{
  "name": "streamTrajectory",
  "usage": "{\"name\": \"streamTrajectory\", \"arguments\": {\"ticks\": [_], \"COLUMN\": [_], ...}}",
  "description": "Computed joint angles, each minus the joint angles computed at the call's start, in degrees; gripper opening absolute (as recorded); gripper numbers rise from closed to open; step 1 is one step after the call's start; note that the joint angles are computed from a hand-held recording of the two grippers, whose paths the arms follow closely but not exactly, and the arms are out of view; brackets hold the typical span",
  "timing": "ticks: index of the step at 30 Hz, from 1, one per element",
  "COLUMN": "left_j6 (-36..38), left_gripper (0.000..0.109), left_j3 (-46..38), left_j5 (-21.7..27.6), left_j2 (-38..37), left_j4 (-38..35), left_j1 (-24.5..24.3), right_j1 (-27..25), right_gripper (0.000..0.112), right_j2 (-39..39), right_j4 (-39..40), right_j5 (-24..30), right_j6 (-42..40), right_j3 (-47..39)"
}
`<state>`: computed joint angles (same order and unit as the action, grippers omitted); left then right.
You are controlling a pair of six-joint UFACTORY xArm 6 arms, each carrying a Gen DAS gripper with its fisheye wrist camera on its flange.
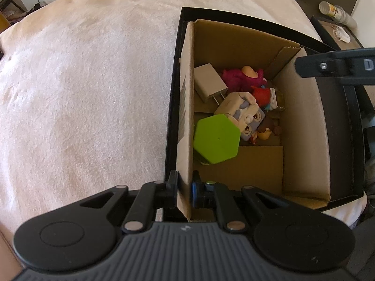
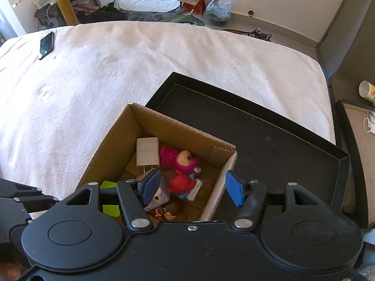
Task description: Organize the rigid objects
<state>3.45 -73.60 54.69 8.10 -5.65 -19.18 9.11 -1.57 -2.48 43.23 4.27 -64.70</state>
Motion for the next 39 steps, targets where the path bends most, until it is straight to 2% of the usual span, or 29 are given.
{"name": "streamTrajectory", "arguments": {"ticks": [8,16,19,24,30,39], "left_j6": [0.08,0.11,1.05,0.23,1.67,3.31], "left_gripper": [0.011,0.018,0.024,0.054,0.072,0.080], "left_j3": [-0.29,-1.17,-0.10,3.22,8.03,15.38], "left_j5": [0.84,3.10,3.03,1.14,-1.14,-4.98], "left_j2": [-1.74,-4.15,-5.88,-9.08,-13.73,-22.18], "left_j4": [2.50,3.24,1.02,0.21,-1.39,-4.18], "left_j1": [-1.39,-2.31,-2.17,-2.88,-4.75,-6.92], "right_j1": [-2.11,-6.29,-8.08,-10.94,-12.83,-13.07], "right_gripper": [0.063,0.068,0.075,0.083,0.090,0.098], "right_j2": [-6.85,-17.76,-22.99,-31.36,-41.06,-53.66], "right_j4": [3.63,7.50,6.73,7.54,7.97,4.51], "right_j5": [-2.20,-3.53,-4.21,-5.07,-5.23,-2.20], "right_j6": [-0.79,-1.59,-0.81,0.05,2.35,8.06], "right_j3": [6.70,17.10,21.48,28.21,34.85,41.85]}}
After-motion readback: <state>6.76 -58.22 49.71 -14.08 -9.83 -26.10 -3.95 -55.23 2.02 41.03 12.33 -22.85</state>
